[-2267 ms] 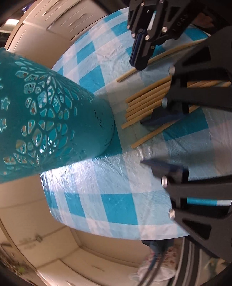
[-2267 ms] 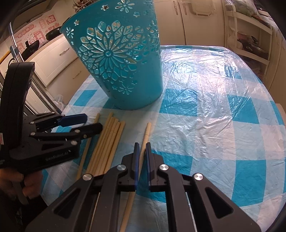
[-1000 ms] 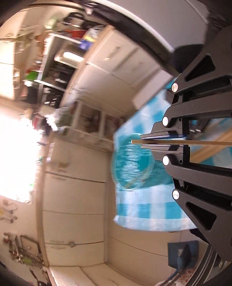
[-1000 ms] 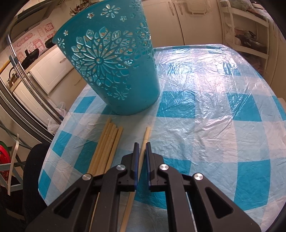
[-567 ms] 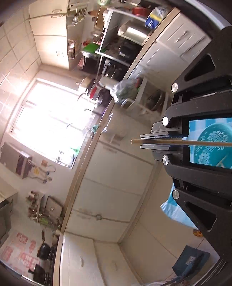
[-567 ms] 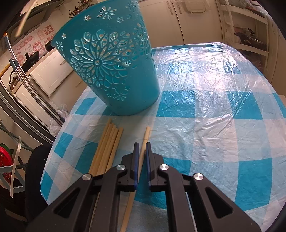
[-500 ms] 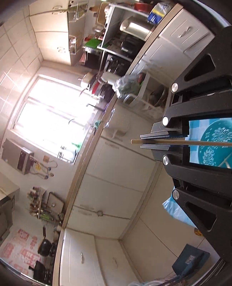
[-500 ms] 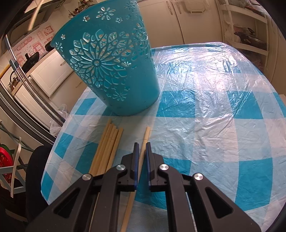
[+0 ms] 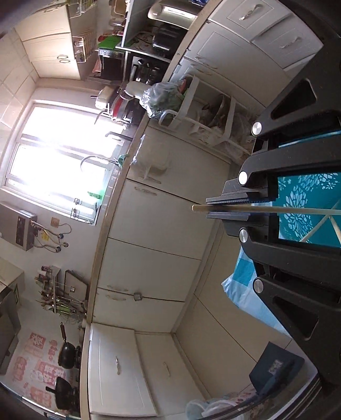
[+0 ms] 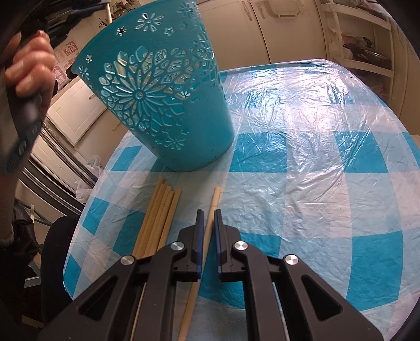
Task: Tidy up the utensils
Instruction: 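Close the right tool on a loose wooden chopstick, then raise the chopstick with the right tool over the basket and release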
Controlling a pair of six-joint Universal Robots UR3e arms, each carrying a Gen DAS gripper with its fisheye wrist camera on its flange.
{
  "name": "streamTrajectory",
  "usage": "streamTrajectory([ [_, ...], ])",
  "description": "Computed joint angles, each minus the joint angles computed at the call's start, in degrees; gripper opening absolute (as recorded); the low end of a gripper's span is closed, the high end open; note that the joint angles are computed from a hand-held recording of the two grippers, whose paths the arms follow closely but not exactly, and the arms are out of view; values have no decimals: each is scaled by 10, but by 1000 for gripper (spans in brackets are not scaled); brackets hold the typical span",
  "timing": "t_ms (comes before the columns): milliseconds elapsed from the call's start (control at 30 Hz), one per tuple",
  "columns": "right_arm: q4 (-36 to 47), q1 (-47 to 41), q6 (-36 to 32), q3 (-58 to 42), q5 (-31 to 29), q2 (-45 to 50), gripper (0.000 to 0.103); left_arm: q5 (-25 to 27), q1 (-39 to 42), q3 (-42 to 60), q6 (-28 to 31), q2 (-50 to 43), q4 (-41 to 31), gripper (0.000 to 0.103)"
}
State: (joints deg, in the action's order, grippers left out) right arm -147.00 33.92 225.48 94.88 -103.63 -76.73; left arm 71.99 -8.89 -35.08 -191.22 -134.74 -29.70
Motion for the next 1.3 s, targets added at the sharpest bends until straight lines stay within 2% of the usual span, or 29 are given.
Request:
streamTrajectory([
  [167, -5, -1, 3, 3, 4, -1, 8, -3, 7, -136, 41, 61, 28, 6],
  [233, -5, -1, 3, 3, 4, -1, 8, -8, 12, -169, 62, 82, 15, 10],
  [267, -3, 0, 3, 2, 4, -1, 9, -9, 17, -191, 69, 95, 20, 19],
  [300, -3, 0, 1, 1, 6, -1, 10, -11, 23, -213, 74, 110, 24, 32],
  [333, -1, 1, 0, 2, 8, -3, 13, -11, 30, -247, 77, 131, 36, 39],
  [367, 2, 4, 1, -1, 9, -4, 20, -13, 38, -269, 79, 149, 42, 51],
  [433, 23, 17, -5, -21, 1, 3, 31, -25, 60, -331, 85, 190, 70, 56],
  [467, 44, 27, -10, -42, -13, 13, 33, -31, 69, -347, 91, 205, 71, 59],
  [567, 106, 51, -23, -104, -53, 47, 34, -46, 99, -409, 104, 251, 79, 66],
  [667, 78, 35, -8, -81, -32, 37, 34, -61, 127, -471, 116, 290, 86, 72],
  [800, 109, 38, -10, -110, -56, 53, 30, -63, 146, -528, 139, 318, 79, 78],
  [967, 238, 67, -45, -220, -126, 109, 8, -40, 148, -585, 176, 342, 76, 82],
  [1167, 247, 46, -64, -192, -83, 76, 6, -17, 141, -632, 210, 364, 99, 86],
  [1300, 271, 52, -83, -212, -94, 85, 6, -8, 132, -635, 223, 366, 94, 86],
])
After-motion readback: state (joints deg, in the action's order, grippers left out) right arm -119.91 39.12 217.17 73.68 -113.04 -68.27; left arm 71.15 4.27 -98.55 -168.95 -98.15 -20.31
